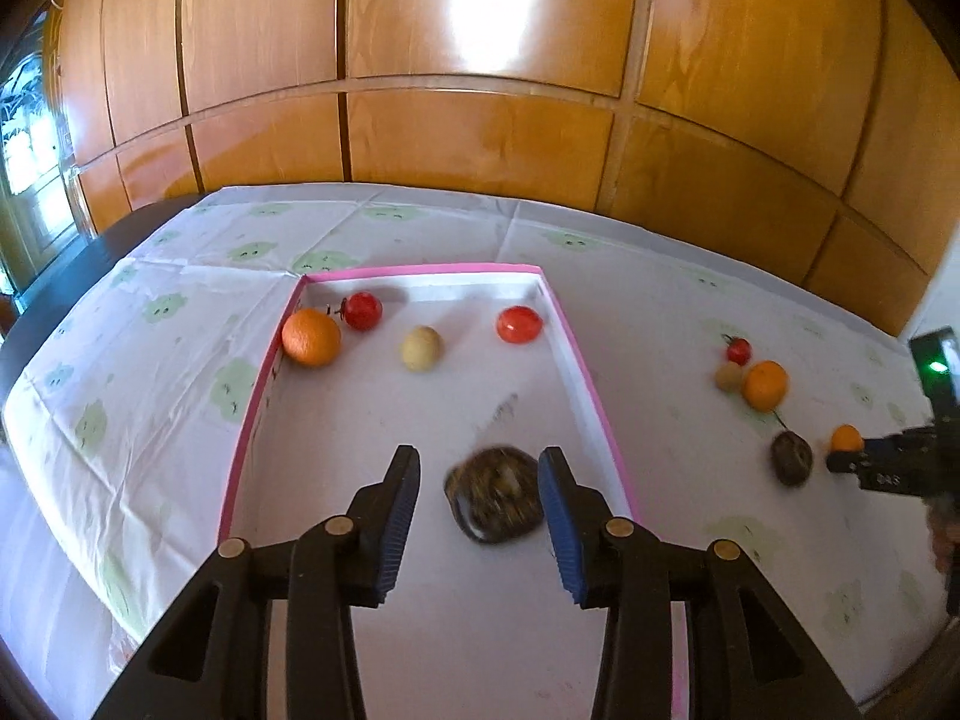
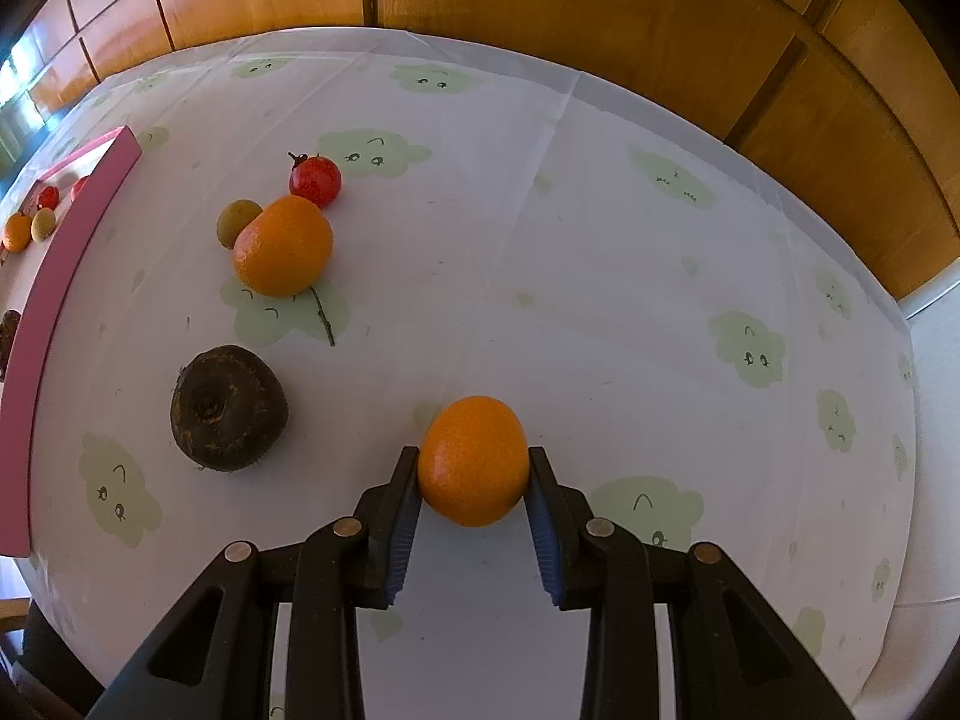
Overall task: Organize fruits
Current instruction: 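Carry the orange into the pink tray and open the right gripper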
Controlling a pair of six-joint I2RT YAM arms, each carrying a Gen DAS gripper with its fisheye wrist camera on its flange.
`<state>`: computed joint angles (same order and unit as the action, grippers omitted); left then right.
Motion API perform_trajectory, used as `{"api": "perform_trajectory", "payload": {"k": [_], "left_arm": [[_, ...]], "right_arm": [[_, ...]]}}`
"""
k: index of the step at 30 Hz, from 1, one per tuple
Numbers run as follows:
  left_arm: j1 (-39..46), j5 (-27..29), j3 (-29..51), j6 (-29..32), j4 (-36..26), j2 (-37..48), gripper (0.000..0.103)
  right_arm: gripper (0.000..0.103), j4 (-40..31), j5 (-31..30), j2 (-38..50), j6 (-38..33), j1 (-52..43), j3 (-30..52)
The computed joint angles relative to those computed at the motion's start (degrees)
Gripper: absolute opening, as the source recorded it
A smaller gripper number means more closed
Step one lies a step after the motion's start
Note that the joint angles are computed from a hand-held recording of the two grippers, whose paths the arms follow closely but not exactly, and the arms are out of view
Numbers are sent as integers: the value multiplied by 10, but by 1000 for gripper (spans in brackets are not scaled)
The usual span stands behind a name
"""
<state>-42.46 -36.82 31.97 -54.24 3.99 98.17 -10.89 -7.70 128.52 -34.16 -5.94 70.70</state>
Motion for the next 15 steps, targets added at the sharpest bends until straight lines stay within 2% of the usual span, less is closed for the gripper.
{"api": "perform_trajectory", "payload": {"k": [15], "left_arm": [[-94,-55,-21,-102,-68,-28,45]], "right_arm": [[34,19,12,-1,9,10,-12]]}}
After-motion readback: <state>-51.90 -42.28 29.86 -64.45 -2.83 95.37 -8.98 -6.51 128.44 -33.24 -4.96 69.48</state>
